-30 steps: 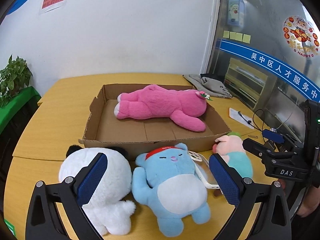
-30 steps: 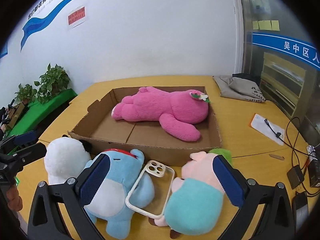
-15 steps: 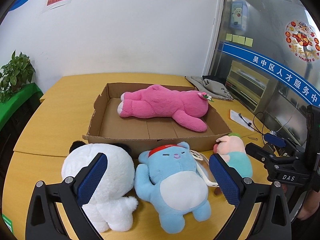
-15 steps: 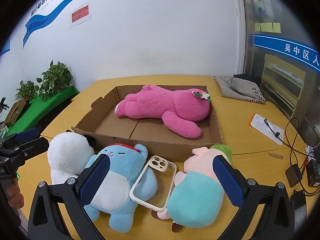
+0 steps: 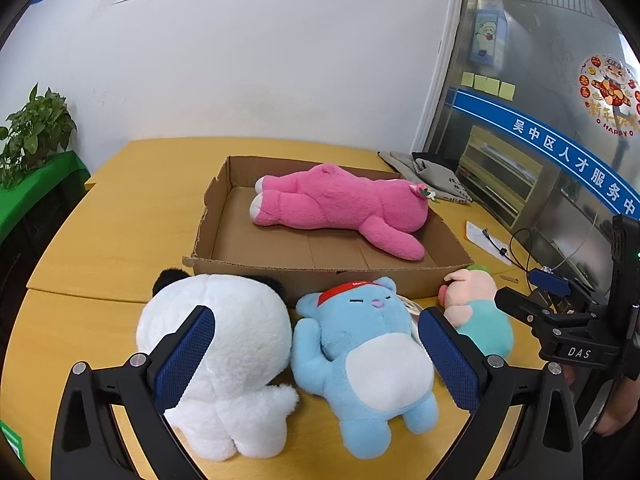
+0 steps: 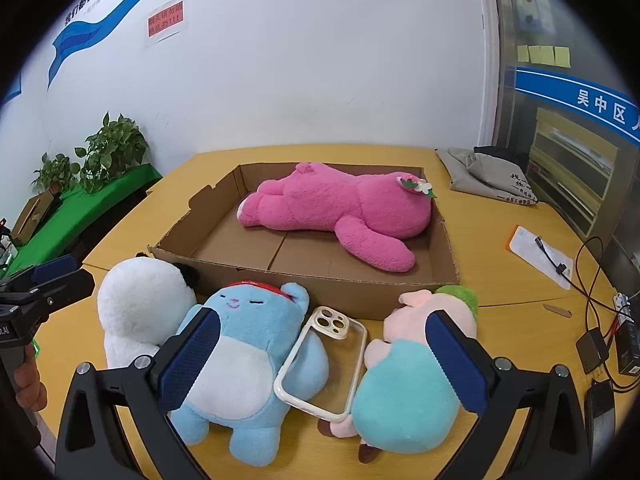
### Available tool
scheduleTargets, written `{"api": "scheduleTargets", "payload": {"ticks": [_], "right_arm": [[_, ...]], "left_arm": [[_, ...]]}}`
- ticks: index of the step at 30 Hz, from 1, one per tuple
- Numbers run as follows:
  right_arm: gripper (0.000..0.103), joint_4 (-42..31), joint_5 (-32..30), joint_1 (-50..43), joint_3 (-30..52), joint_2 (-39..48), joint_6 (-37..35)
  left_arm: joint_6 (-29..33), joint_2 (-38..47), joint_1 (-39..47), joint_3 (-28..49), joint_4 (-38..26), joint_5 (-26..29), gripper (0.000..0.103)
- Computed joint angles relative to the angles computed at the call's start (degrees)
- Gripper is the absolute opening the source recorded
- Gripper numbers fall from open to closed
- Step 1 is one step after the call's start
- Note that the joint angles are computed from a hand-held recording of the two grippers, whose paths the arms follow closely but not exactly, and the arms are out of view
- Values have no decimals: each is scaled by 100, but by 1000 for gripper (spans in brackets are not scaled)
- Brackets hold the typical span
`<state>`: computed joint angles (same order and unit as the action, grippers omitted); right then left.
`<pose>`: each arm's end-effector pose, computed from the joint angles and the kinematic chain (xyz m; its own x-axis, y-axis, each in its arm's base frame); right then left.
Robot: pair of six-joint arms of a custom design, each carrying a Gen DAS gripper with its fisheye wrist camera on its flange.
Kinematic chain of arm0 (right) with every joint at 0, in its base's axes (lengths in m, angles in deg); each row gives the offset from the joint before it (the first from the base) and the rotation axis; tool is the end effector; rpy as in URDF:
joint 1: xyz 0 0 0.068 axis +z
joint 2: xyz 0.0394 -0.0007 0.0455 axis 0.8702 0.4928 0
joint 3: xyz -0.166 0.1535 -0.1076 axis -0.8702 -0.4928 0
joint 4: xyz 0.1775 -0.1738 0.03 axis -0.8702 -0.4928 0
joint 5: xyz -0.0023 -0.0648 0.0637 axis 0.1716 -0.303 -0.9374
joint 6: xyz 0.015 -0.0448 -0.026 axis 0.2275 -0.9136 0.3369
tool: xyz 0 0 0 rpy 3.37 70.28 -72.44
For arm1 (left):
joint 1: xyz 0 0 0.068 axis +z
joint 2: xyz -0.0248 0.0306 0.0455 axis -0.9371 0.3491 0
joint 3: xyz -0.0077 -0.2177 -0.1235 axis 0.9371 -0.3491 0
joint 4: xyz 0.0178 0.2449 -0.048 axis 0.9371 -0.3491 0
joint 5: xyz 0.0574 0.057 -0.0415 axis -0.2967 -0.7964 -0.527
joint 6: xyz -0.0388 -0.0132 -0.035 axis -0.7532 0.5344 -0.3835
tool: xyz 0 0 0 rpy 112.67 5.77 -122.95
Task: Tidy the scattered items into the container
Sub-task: 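Move both tools back to the white panda plush on the table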
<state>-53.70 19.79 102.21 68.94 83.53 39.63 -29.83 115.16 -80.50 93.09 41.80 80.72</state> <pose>0.1601 0.1159 0.2076 -0.6058 0.1015 -0.7891 0.1044 0.9934 0.0476 0.2739 -0.0638 0.1530 -0.6199 0.0980 -0.7786 0.3987 0.8939 -0.2050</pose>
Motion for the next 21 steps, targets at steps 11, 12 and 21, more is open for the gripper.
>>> {"api": "scheduleTargets", "payload": {"ticks": [11,12,21], "right_arm": [[103,952,-414,276,147,829,-394],[103,1094,-525,267,179,952,-451],[103,1919,-1436,162,945,2225,-746]], "left_arm": [[421,769,847,-41,199,399,103],[470,929,932,-9,237,431,103],[736,1809,1585,280,361,898,103]]}}
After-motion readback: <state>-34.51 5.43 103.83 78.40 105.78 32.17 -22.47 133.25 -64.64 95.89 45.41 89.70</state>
